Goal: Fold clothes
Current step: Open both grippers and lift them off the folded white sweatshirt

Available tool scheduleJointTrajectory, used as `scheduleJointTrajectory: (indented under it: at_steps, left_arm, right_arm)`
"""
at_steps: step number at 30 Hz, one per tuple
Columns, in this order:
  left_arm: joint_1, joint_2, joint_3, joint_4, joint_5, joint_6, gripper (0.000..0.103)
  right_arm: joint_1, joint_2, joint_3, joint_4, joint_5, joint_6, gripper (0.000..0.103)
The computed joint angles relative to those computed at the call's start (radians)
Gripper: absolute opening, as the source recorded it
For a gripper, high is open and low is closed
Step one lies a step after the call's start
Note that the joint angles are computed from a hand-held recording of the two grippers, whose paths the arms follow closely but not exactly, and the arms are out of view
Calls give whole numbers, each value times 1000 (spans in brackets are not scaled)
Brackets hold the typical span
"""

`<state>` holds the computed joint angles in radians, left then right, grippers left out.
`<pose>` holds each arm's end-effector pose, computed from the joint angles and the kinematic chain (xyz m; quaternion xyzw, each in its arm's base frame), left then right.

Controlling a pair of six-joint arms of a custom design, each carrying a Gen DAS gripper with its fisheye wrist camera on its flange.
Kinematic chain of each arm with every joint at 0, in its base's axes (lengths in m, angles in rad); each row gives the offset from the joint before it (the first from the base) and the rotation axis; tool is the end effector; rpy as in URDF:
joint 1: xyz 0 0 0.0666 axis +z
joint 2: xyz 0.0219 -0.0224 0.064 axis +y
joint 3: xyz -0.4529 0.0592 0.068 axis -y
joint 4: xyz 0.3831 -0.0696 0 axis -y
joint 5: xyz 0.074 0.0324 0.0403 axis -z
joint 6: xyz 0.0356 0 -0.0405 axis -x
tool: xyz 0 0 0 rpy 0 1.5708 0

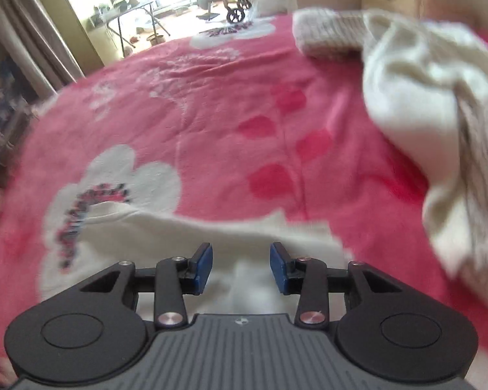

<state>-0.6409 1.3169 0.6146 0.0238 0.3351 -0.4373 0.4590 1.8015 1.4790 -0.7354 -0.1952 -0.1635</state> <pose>0.2734 -0.2190 0.2709 0.5184 0.7264 -0.1929 0.4080 0.5424 0.2753 0.3395 -0.1662 0.9486 0.1670 0.2114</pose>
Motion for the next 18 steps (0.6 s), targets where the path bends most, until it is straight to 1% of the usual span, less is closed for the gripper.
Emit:
scheduleJointTrajectory:
  at_steps: [1,2,4,5,6,7,8,9,10,11,12,13,14,15,18]
  left_arm:
    - [4,0,-3,5,8,-1,27]
    - [7,2,-6,15,13,-9,27]
    - [5,2,-10,25,13,-27,27]
    - [3,2,-12,30,13,-35,27]
    - [2,2,-14,35,12,-44,27]
    - [0,2,-16,40,12,-53,27]
    - [-2,3,-14,37,9,-60,27]
    - [-4,3,-13,35,7,-65,27]
    - [-5,3,-13,35,6,-69,27]
    - [-6,2,-14,35,5,-73,27]
    - [-6,2,-13,34,5,-75,27]
    - [-6,3,-12,32,4,-75,27]
    - [-6,3,-10,30,4,-75,27]
    - [-6,3,-8,25,1,-76,27]
    - [-12,1,-2,11,-12,-81,27]
  right_arm:
    - [-10,-10,-5,-21,-31,-8,42]
    - [-12,-8,-8,-36,-26,2,40]
    - [-3,12,-11,-58,38,44,40]
    - [-4,26,-13,-49,63,52,39]
    - [-17,41,-10,-16,48,30,39]
    - [-33,47,-7,25,32,-20,39]
    - [-45,45,-3,63,36,-77,39]
    - [-53,34,-6,103,55,-110,39]
    - [-58,16,-12,118,64,-114,40]
    - [-64,-1,-17,112,58,-109,41]
    - [-72,-19,-23,93,31,-101,41]
    - [-80,-42,-40,69,-21,-84,41]
    - [-85,-71,-65,44,-77,-50,41]
    - [-86,-92,-86,17,-118,0,41]
    - [-79,-122,-142,-61,-188,149,41]
